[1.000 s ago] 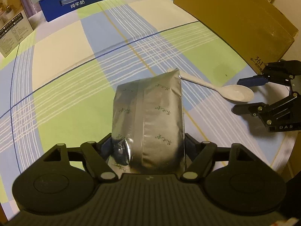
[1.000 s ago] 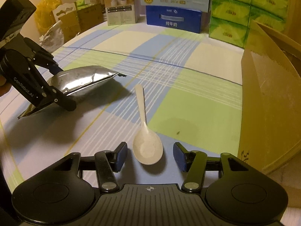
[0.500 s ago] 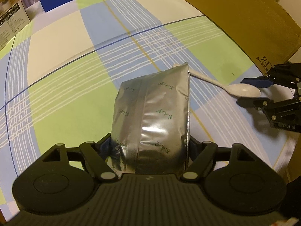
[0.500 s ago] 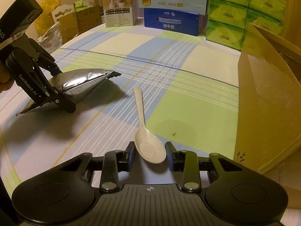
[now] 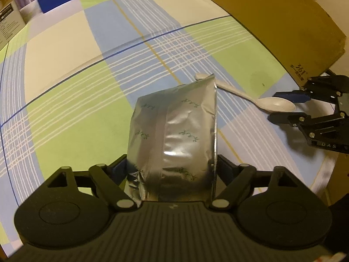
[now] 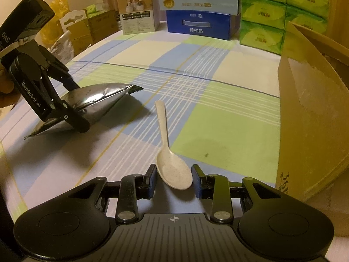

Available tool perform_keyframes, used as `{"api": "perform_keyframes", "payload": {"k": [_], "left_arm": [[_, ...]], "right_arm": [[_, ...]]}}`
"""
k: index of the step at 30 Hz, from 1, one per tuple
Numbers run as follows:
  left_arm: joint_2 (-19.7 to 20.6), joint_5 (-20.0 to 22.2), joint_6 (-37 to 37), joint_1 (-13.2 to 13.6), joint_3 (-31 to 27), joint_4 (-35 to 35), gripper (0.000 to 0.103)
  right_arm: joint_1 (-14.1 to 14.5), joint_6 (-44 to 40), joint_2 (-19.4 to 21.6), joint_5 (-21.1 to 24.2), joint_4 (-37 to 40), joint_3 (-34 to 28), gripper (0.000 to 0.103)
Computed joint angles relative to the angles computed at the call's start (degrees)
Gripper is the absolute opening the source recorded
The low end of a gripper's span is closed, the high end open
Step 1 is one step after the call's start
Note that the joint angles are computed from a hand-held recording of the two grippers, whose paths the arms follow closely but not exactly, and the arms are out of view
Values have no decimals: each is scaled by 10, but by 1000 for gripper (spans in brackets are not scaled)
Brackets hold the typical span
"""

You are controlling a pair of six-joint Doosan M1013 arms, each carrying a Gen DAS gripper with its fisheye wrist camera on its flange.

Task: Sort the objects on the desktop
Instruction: 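Close the left tool on the foil bag while the right tool grasps the spoon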

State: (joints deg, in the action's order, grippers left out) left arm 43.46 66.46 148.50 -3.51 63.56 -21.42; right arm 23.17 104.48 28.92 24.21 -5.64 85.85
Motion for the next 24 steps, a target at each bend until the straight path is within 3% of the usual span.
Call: {"api": "perform_keyframes", "payload": {"k": [5, 8, 14, 16, 24], "left_arm": [[3, 11, 3, -2, -10, 1, 84], [3, 12, 5, -3, -11, 2, 84], [4, 12, 3, -3, -11, 1, 85], [4, 11, 3, -3, -11, 0, 85], [7, 18, -2, -4, -15, 9, 83]], "right_arm": [[-5, -32, -1, -14, 52, 4, 37], [-4, -30, -2, -20, 45, 7, 38], [4, -6, -1, -21, -6, 8, 38], [5, 11, -1, -17, -26, 7, 31], [10, 60, 1, -3, -63, 1, 30]]}}
